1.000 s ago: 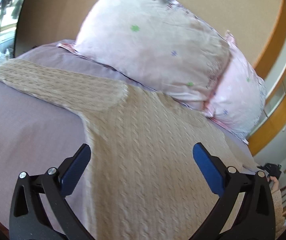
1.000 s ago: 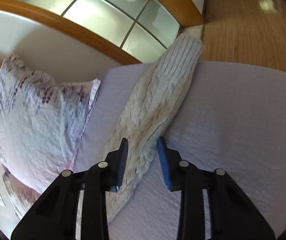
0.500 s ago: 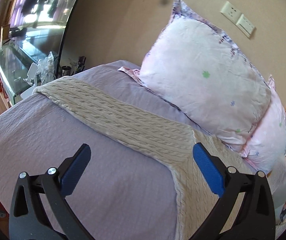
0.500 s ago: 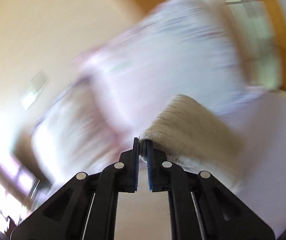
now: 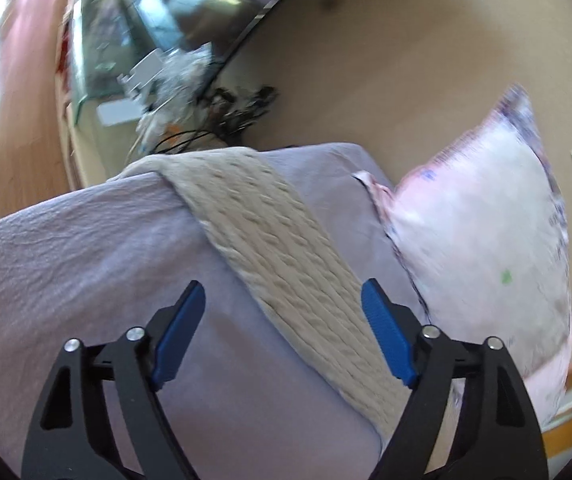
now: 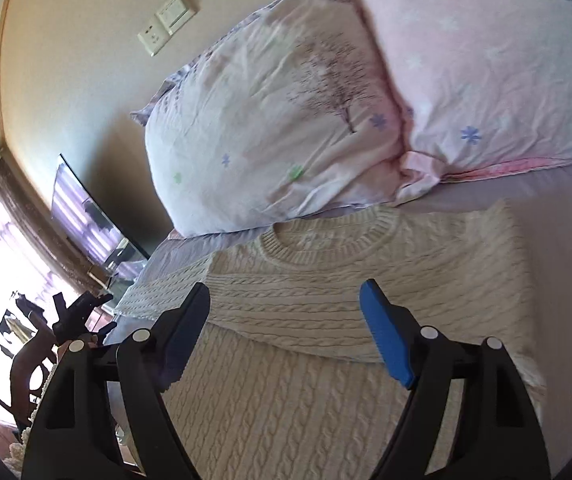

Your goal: Fold small clothes

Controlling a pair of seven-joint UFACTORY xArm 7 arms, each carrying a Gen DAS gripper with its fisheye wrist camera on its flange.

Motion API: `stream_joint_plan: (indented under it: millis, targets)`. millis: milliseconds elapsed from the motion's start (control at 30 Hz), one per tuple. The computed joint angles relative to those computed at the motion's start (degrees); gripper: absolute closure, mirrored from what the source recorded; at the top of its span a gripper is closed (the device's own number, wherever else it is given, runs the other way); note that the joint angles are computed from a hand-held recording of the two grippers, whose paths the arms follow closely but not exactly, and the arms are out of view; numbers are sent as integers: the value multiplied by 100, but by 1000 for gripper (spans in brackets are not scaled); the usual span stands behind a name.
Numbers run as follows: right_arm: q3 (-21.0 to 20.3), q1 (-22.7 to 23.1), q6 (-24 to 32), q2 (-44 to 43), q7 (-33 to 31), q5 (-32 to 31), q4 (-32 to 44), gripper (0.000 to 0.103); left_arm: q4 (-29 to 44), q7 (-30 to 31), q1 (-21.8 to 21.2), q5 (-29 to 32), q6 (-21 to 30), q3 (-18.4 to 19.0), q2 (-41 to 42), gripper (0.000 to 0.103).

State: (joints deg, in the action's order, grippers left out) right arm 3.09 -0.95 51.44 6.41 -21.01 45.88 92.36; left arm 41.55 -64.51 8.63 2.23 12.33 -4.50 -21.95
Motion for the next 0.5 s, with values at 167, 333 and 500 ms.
stream_joint_plan:
  millis: [167, 333, 500]
  targets:
    - [-142, -145, -231, -185, -18, 33, -360, 21, -194, -227, 117, -290, -588, 219, 75, 39]
    - [-239, -209, -261, -420, -274, 381, -711, 20, 2, -490, 426, -356, -299, 201, 309, 89]
    - [-342, -203, -358, -568, -525, 470, -935, 20, 443, -469, 562, 442, -417, -241, 334, 97]
